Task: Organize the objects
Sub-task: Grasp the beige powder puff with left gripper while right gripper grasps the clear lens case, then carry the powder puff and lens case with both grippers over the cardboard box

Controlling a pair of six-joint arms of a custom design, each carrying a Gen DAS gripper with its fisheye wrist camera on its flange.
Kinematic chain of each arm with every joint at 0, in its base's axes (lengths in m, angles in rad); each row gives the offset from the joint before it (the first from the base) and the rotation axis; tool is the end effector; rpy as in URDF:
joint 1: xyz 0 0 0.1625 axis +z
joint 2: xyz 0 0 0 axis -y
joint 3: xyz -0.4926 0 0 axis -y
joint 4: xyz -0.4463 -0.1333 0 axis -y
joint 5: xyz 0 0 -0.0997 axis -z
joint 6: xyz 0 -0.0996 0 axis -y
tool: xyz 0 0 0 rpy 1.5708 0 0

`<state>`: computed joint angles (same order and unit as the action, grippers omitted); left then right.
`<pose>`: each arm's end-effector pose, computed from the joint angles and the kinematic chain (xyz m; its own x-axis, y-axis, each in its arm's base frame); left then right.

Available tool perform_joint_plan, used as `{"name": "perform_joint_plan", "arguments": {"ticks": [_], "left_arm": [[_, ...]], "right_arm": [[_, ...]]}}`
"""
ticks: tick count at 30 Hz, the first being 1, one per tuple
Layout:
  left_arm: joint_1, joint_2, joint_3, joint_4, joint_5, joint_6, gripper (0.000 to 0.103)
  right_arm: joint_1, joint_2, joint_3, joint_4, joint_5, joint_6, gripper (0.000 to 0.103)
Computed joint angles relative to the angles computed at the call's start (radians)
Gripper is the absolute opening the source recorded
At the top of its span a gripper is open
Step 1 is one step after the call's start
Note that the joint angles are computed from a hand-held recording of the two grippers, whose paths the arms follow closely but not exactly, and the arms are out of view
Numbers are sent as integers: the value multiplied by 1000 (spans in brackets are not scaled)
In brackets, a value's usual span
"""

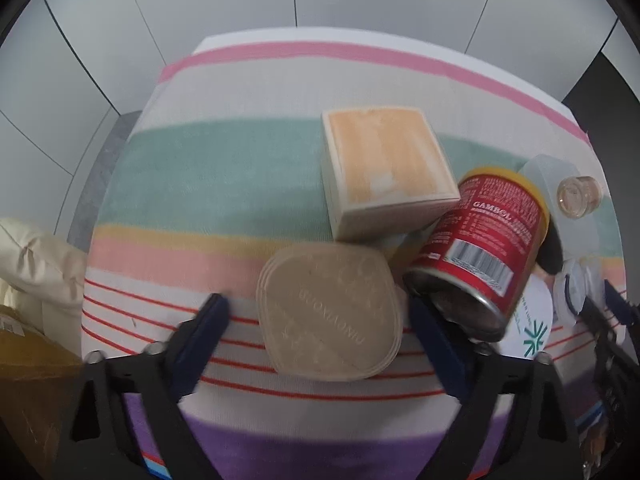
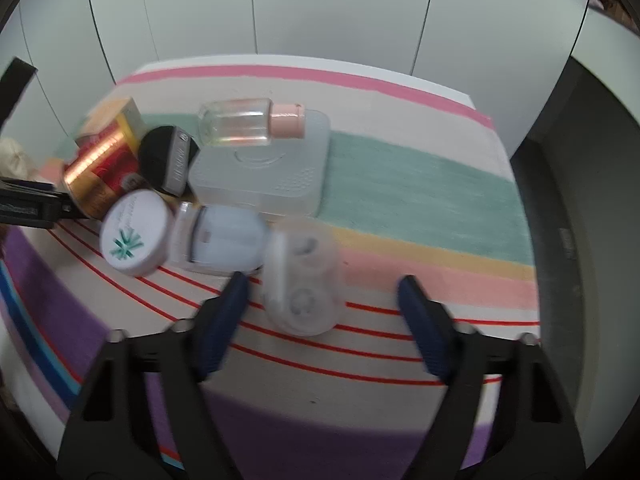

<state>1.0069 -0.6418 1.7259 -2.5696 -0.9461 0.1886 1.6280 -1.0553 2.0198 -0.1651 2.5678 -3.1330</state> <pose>-0.2100 -0.6904 -0.0261 -0.5474 0.6251 -0.5564 0.6466 0.7380 0.1929 0.0761 -0.4598 0.1161 -0.5757 0.5596 0.5961 -0.0360 0.7110 -0.7023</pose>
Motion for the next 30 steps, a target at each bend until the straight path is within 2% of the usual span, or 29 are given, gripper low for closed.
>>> {"name": "perform_joint_plan", "arguments": {"ticks": [1, 2, 5, 11, 17, 22, 25, 29, 30], "left_arm": [[-1, -3, 5, -12, -2, 2, 64], [-2, -6, 9, -19, -3, 1, 62], [-7, -9, 11, -3, 14, -21, 57], [-37, -48, 50, -10, 26, -28, 55], [-79, -115, 87, -19, 23, -36, 55], [-128, -172, 88, -4, 22, -39, 55], [-155, -217, 88, 7, 12, -43, 55], [-192, -282, 81, 25, -2, -70, 55], [-201, -294, 80, 23, -8, -74, 55]], "right_arm": [[4, 5, -7, 6, 15, 13, 39], [7, 9, -13, 22, 27, 32, 40], [3, -10, -3, 40, -5, 65, 40], [33, -37, 2, 77, 21, 134, 40], [97, -55, -29, 147, 83, 191, 40], [174, -58, -100, 301, 143, 293, 40], [243, -47, -153, 396, 210, 359, 40], [331, -36, -224, 538, 280, 467, 40], [358, -27, -252, 600, 302, 516, 40]]}}
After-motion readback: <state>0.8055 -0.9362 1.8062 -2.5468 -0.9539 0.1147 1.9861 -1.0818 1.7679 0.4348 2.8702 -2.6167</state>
